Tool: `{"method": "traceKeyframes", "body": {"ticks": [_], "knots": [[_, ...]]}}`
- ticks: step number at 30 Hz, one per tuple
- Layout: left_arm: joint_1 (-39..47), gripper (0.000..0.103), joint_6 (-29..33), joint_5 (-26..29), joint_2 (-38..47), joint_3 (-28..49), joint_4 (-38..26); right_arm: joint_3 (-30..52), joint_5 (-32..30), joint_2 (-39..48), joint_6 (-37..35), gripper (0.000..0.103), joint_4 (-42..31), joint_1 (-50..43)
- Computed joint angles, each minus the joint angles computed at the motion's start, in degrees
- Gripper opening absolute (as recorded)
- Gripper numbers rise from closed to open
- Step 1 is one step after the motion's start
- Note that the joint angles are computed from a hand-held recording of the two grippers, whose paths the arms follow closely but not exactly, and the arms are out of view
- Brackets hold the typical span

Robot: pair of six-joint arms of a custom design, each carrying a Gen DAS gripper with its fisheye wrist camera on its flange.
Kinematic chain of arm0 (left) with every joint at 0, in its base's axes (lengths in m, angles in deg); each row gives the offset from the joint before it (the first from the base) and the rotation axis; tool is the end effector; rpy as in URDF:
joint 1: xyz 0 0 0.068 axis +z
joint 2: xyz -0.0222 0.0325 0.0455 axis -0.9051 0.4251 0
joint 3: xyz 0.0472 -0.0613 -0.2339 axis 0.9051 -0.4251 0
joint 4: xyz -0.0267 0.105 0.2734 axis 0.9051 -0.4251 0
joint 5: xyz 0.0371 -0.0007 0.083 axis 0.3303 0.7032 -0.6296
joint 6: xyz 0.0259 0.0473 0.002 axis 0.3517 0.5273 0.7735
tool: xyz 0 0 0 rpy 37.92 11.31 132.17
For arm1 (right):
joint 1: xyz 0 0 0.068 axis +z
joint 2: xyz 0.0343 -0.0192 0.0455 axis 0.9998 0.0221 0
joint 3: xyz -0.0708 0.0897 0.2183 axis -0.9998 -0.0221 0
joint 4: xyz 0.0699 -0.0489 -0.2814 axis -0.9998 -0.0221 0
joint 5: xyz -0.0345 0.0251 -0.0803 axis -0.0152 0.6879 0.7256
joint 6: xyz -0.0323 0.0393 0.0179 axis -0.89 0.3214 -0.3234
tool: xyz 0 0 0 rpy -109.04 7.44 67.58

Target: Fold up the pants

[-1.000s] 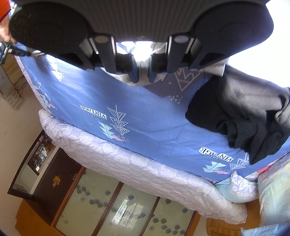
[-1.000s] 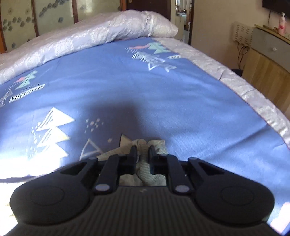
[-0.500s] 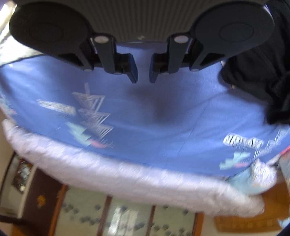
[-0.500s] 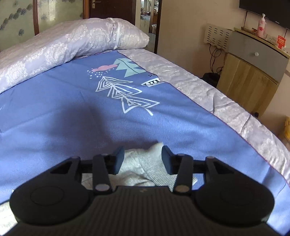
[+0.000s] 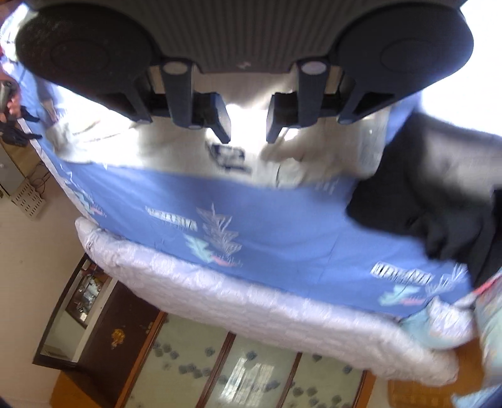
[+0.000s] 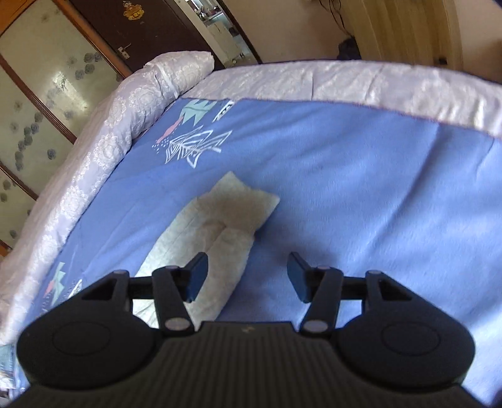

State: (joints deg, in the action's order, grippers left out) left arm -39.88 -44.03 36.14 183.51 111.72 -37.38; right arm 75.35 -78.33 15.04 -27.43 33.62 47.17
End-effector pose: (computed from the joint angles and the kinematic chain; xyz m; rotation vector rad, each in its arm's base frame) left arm 0.3803 0.1511 0.2652 0.1758 2.3142 -0.5463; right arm 0.2591 -0.2165 0.1792 1.2268 1.9315 0.2303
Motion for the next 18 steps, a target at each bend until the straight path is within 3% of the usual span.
{"method": "traceKeyframes", "body": {"ticks": [2, 3, 4, 9, 11, 12, 13, 15, 16, 18], "knots": [[2.6, 0.025, 2.6, -0.4, -1.7, -1.8, -4.4, -0.2, -0.5, 1.7, 1.7, 0.047, 1.8, 1.7], [4.1, 0.025, 3.4, -1.1, -2.4, -2.6, -6.2, 0.6, 0.9, 2.9, 2.0, 0.014, 1.6, 3.2], [5.4, 0.025, 4.1, -1.8, -2.9, -3.0, -7.9, 2.3, 1.9, 4.5, 1.6, 0.002, 0.3, 4.5], [12.7, 0.025, 7.9, -3.5, -4.5, -2.9, -12.8, 6.6, 15.9, 5.9, 2.2, 0.002, -3.5, 6.9], [15.3, 0.025, 8.1, -3.6, -4.7, -2.4, -13.1, 6.8, 27.6, 5.2, 2.9, 0.010, -6.0, 7.3], [16.5, 0.025, 8.1, -3.5, -4.7, -1.9, -13.3, 6.3, 27.8, 4.0, 3.5, 0.014, -7.0, 6.1], [17.9, 0.027, 8.6, -3.1, -4.3, -1.1, -14.1, 4.5, 22.9, 1.4, 3.8, 0.016, -7.7, 3.3], [20.1, 0.037, 9.1, -2.2, -4.2, -0.1, -15.4, -0.4, 9.7, -6.5, 3.4, 0.016, -8.1, -3.3], [21.1, 0.045, 9.7, -1.7, -4.2, 0.1, -16.1, -3.2, 6.2, -11.5, 1.7, 0.019, -8.7, -5.9], [23.5, 0.053, 11.4, -0.4, -4.9, -0.6, -17.7, -7.6, 0.9, -21.0, -3.2, 0.049, -11.9, -10.2]]}}
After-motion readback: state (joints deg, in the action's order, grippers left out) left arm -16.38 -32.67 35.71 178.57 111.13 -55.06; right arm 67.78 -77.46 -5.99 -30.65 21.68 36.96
